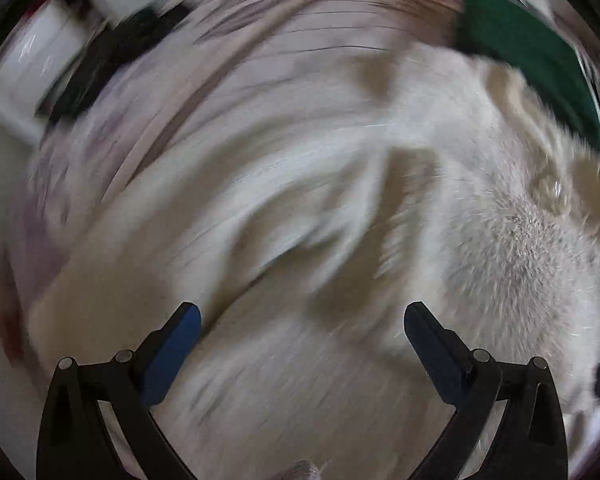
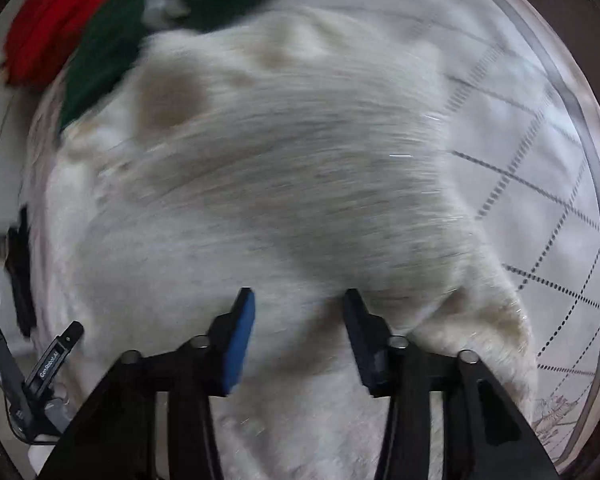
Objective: Fold large clothes
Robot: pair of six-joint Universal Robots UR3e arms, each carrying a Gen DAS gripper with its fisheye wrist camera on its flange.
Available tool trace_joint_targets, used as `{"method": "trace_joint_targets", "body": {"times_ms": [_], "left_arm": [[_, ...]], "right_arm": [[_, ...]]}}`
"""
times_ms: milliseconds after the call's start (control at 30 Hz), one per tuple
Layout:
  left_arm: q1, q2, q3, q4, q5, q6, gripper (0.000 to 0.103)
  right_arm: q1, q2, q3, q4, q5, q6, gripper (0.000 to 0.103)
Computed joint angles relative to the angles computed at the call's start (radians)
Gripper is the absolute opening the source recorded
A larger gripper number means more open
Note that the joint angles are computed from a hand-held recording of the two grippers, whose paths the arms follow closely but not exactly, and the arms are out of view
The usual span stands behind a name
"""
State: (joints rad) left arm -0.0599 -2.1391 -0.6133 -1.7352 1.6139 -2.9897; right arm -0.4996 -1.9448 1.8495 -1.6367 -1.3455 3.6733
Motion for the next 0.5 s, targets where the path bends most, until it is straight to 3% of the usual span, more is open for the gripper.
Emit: {"method": "trace_joint_targets", "body": {"times_ms": [67,167,267,367,400,433,500], "left_arm": [[0.130,0.014,0.084,-0.161,-0.056,-0.024,0.103],[0.347,-0.033,0.246,-0.401,-0.146,-0.053,0.103],[0.549,-0.039,0.189,-0.415,-0.202,-0.089,0.103],[0.682,-0.048,0.064,-0.329,-0.283,-0.124,0.101],[0.712,-0.056,0.026,-0.292,-0.305,-0.146,0.094],[0.737,-0.066,-0.002,-0.265,-0.333,-0.165,0.076],[0.766,-0.091,-0.014,-0.213,-0.348,-0.229,0.062]], "right_arm": [[0.101,0.056,-0.069,-0.003,0.019,0.056,0.066],[0.212,0.220,-0.193,-0.029,0.061,0.133,0.068],[0.376,0.466,-0.417,-0.047,0.047,0.243,0.068],[0.482,0.642,-0.582,-0.083,0.005,0.281,0.068],[0.518,0.715,-0.662,-0.087,-0.008,0.308,0.068],[0.536,0.787,-0.744,-0.084,-0.012,0.329,0.068],[0.586,0.888,-0.867,-0.072,-0.031,0.384,0.068]]}}
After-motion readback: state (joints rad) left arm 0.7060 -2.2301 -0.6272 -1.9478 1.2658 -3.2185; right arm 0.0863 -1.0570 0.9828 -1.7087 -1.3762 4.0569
